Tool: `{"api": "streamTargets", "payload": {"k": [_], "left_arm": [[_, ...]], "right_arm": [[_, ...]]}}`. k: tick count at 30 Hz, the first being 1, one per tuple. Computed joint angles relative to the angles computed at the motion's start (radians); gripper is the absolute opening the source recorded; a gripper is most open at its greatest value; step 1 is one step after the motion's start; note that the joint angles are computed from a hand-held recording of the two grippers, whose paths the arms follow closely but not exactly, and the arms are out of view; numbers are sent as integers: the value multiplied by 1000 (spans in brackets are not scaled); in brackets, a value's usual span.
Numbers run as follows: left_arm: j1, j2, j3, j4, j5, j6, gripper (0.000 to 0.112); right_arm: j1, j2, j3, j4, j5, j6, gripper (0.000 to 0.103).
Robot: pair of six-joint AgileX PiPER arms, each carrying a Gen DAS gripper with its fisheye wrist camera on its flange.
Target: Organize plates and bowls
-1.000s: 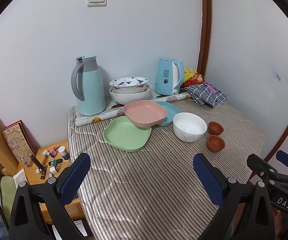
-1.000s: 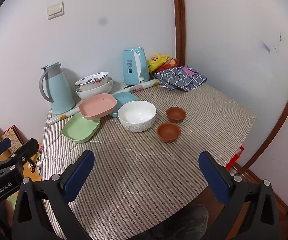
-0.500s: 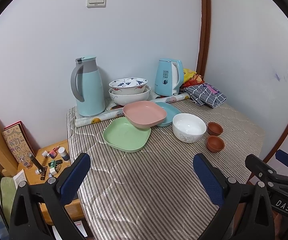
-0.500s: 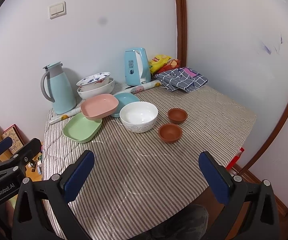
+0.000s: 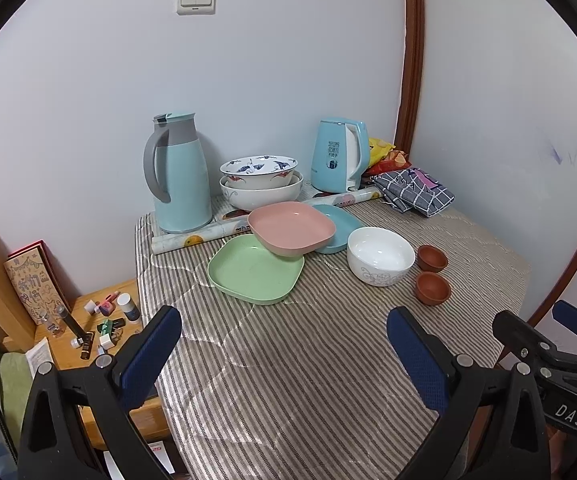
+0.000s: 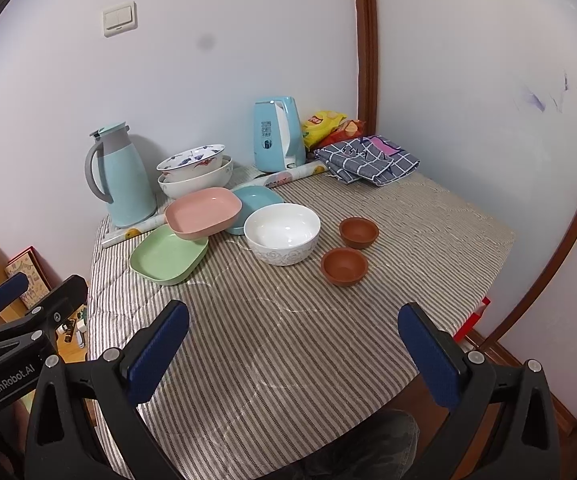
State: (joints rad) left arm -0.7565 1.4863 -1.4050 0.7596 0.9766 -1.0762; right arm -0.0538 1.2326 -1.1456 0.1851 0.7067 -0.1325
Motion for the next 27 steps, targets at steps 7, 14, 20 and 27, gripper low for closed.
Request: {"api": "streamTargets", "payload": {"k": [7,14,20,27], "left_arm": [[1,-5,9,2,-2,0,103],[3,-8,15,5,-11,-7,103],[9,-22,30,3,-25,-9,103],[10,-18,26,6,-25,-8,103]], "right_arm": [[7,6,4,-11,-3,12,103],[15,4,13,-15,-13,19,103],[38,5,13,-43,-14,47,103],[43,6,8,-46,-14,55,103]]}}
